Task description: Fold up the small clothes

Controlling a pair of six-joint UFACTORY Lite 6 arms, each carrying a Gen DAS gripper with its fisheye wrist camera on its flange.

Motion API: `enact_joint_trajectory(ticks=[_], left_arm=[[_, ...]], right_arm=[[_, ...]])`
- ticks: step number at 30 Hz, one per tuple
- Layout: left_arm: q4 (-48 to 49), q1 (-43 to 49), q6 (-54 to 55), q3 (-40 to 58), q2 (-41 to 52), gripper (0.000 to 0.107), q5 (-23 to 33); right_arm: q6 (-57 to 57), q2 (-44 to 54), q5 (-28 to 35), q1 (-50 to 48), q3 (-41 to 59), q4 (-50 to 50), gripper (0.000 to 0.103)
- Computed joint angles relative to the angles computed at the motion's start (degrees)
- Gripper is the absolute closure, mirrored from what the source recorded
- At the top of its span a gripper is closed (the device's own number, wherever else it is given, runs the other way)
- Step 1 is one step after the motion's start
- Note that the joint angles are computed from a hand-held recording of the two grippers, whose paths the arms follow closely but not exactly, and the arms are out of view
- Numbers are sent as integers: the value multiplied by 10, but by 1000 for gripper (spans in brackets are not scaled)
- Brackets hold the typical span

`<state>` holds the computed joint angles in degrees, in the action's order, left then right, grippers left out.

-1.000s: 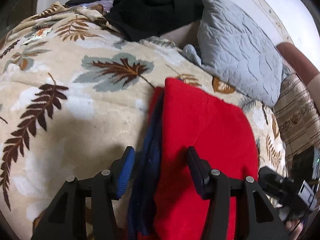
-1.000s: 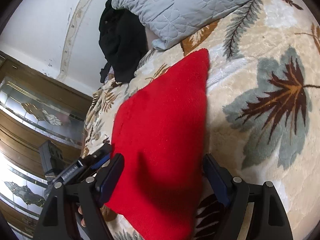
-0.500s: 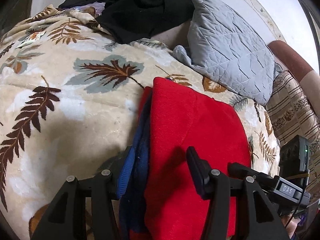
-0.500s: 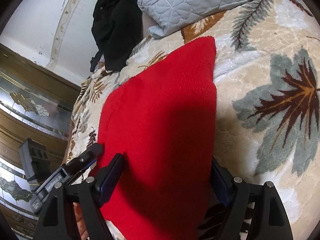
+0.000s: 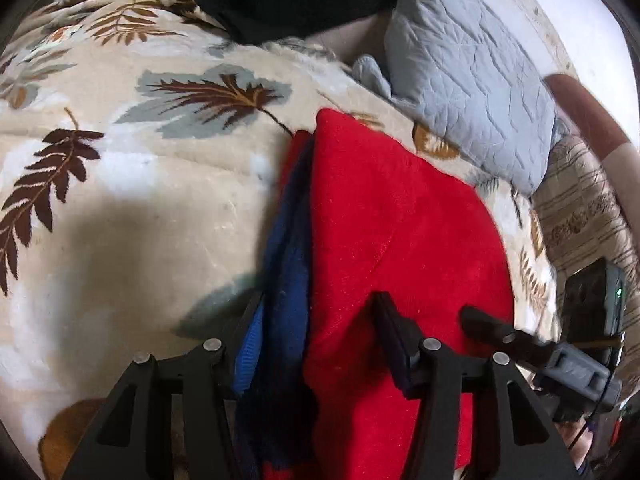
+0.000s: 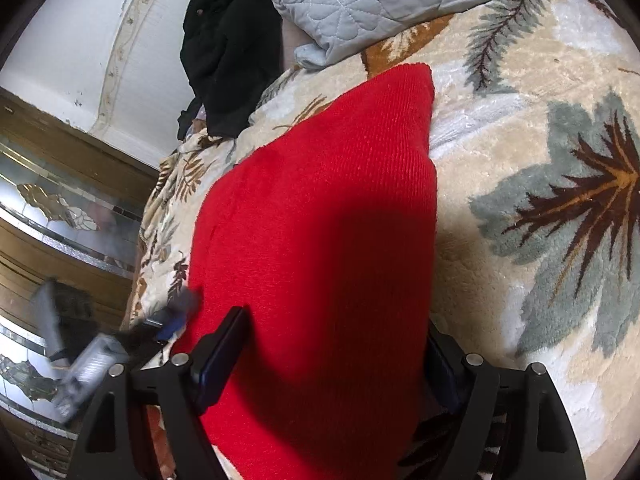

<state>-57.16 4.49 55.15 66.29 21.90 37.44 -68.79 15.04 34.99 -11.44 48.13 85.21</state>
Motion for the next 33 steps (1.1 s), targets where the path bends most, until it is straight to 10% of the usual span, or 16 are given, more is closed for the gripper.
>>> enact_joint_trajectory(ticks=[4,11,19,29,33], left_arm=[[2,-7,13,2,-7,75,-1],[-113,-44,79,-48,-97,83,2],[-4,-146,-109,54,44,70,-50],[-18,-150,-29,-131,-185,64,-129],[42,-182,-70,-175,-188,63,-196]], right_arm=[[106,-29,-58,45,35,-147,55],[304,-165,-110,97,55,-446,60],[172,-31,-11,-116,95,-344,41],[20,-216,118,-216,-20,-164,35],[39,-135,119,-158,-14,-123,29]])
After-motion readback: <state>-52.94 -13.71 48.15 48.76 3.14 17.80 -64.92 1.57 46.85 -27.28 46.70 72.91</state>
